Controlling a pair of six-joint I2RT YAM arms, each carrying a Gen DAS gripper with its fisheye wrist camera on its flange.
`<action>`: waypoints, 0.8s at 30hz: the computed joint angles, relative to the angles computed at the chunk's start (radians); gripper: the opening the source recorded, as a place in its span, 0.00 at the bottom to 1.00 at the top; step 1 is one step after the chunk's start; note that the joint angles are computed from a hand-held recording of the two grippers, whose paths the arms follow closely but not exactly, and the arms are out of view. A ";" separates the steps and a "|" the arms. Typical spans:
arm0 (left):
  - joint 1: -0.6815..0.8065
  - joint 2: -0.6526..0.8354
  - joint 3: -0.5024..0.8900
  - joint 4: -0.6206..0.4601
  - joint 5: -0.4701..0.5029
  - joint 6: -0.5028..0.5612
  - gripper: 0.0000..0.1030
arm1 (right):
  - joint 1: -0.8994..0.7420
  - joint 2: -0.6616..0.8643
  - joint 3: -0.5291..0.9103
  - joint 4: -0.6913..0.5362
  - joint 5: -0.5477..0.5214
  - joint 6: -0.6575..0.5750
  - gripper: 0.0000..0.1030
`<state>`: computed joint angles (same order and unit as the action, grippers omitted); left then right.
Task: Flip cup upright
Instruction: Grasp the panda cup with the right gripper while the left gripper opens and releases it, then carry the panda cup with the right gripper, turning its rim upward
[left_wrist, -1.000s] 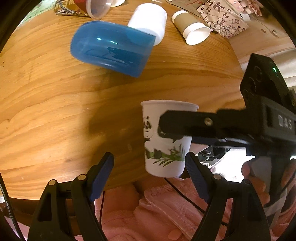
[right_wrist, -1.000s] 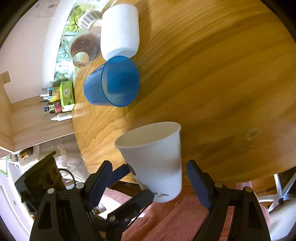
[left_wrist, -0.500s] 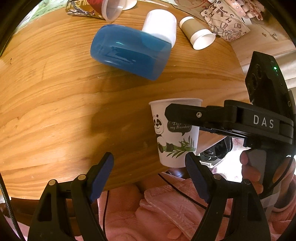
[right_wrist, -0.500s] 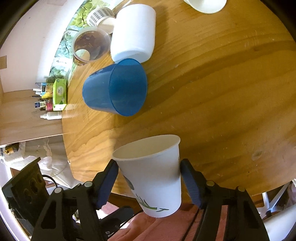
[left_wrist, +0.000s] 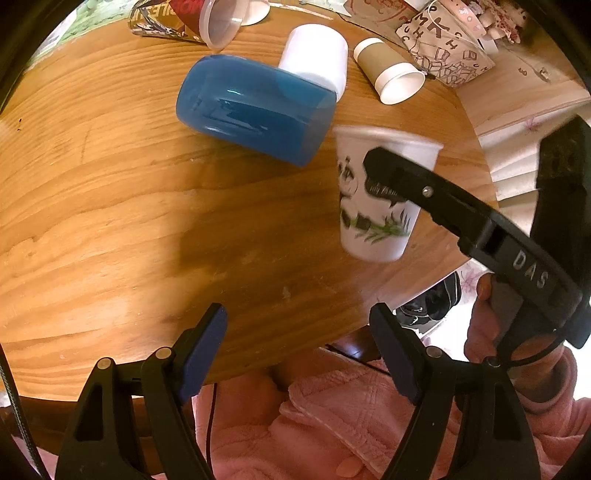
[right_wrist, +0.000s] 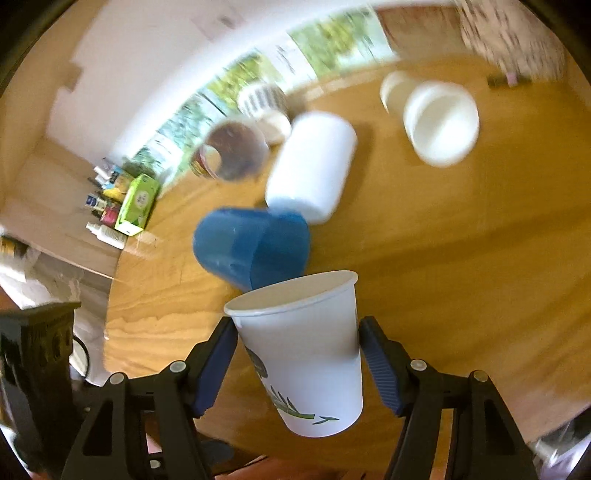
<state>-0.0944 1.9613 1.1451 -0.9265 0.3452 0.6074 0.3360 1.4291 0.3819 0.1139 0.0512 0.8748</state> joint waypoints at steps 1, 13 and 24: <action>0.000 -0.001 0.000 0.001 0.001 -0.001 0.80 | 0.022 -0.015 -0.007 0.010 0.048 -0.023 0.67; 0.037 -0.037 -0.032 0.016 0.011 -0.005 0.80 | 0.191 0.008 -0.120 0.273 0.315 -0.207 0.67; 0.064 -0.076 -0.083 0.048 0.001 -0.018 0.80 | 0.234 0.052 -0.240 0.498 0.326 -0.214 0.67</action>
